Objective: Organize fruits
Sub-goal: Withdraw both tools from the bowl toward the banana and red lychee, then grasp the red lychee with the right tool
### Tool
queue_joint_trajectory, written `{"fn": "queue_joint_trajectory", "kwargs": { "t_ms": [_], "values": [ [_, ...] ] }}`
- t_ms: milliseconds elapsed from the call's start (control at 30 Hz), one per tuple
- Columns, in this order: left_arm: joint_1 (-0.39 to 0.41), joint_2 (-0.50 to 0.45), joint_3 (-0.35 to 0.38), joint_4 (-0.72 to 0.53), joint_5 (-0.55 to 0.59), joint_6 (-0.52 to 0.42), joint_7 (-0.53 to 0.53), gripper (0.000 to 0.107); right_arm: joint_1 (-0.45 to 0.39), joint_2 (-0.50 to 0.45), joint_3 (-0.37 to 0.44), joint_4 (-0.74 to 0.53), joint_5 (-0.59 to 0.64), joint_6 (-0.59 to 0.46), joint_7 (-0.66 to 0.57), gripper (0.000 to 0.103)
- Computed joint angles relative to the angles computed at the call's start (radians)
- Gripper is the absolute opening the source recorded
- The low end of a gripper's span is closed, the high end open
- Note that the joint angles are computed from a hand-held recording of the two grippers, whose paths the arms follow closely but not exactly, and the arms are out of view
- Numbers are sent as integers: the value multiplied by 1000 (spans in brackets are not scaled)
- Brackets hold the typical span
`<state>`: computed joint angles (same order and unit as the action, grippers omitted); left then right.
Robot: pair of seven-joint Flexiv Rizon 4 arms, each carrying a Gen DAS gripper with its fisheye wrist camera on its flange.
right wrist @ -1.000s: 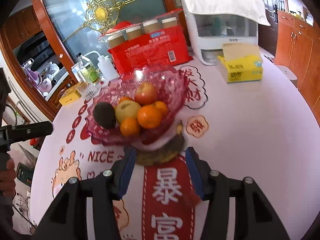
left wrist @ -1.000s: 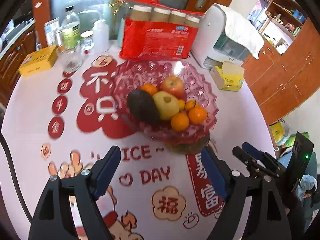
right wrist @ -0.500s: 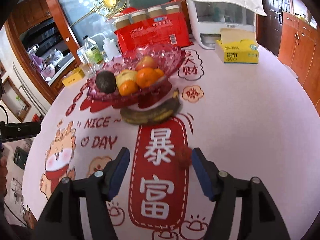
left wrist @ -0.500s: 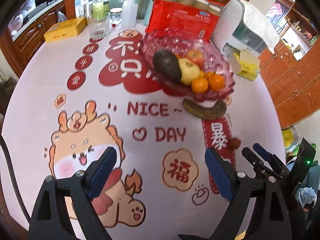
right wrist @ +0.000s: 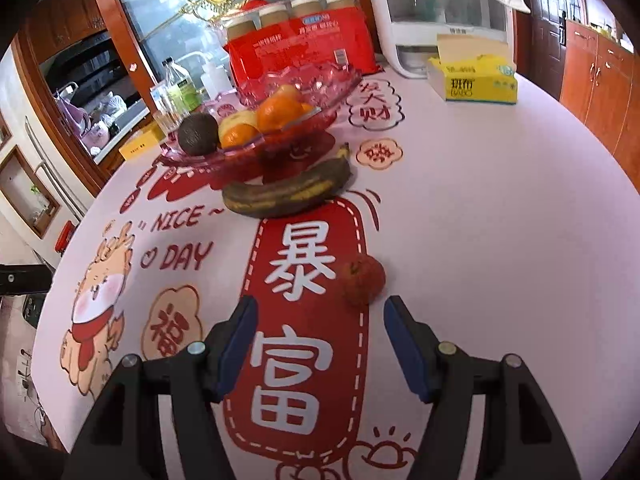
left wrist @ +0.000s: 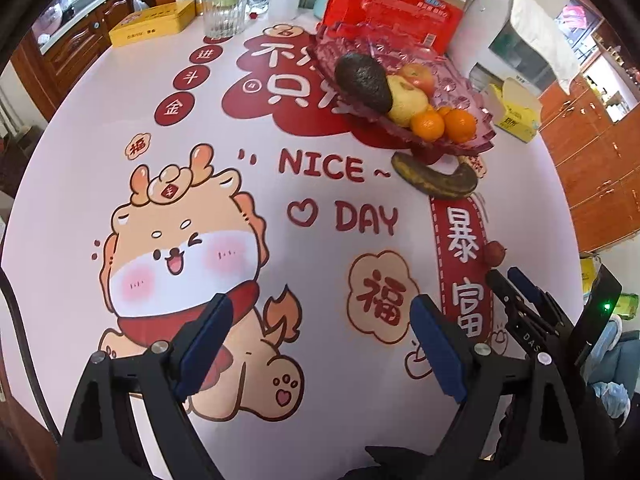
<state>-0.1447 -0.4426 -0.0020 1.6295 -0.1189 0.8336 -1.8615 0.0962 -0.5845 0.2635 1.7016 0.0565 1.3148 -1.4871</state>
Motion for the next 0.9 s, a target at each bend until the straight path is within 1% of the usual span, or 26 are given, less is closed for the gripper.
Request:
{"fn": "queue_joint_trajectory", "kwargs": {
  "t_ms": [233, 300, 367, 433, 500, 600, 667, 700, 800, 833, 900],
  "values": [
    [-5, -10, 4, -20, 14, -23, -14, 89, 35, -31, -55, -6, -47, 8, 45, 65],
    [-5, -19, 2, -32, 16, -31, -9, 89, 45, -36, -70, 3, -68, 39, 50, 64],
    [-6, -26, -2, -43, 18, -37, 1, 89, 44, -41, -69, 1, -82, 44, 55, 62],
    [-7, -40, -8, -61, 20, -39, 23, 89, 57, -44, -88, 8, -103, 61, 68, 56],
    [-12, -59, -11, -89, 29, -42, 49, 89, 65, -45, -101, 14, -123, 76, 82, 53],
    [-23, -95, -16, -144, 52, -45, 106, 89, 57, -53, -98, 12, -138, 90, 90, 47],
    [-31, -126, -23, -188, 69, -42, 168, 89, 59, -58, -104, 9, -150, 96, 101, 44],
    [-32, -146, -36, -209, 74, -24, 219, 89, 54, -62, -99, 2, -151, 97, 105, 42],
    [-48, -197, -49, -264, 81, 13, 319, 89, 40, -77, -86, -23, -143, 103, 125, 38],
    [-56, -212, -49, -280, 84, 22, 344, 89, 33, -82, -78, -32, -141, 102, 126, 34],
    [-81, -252, -42, -323, 105, 54, 395, 89, 18, -92, -59, -53, -134, 95, 126, 31]
  ]
}}
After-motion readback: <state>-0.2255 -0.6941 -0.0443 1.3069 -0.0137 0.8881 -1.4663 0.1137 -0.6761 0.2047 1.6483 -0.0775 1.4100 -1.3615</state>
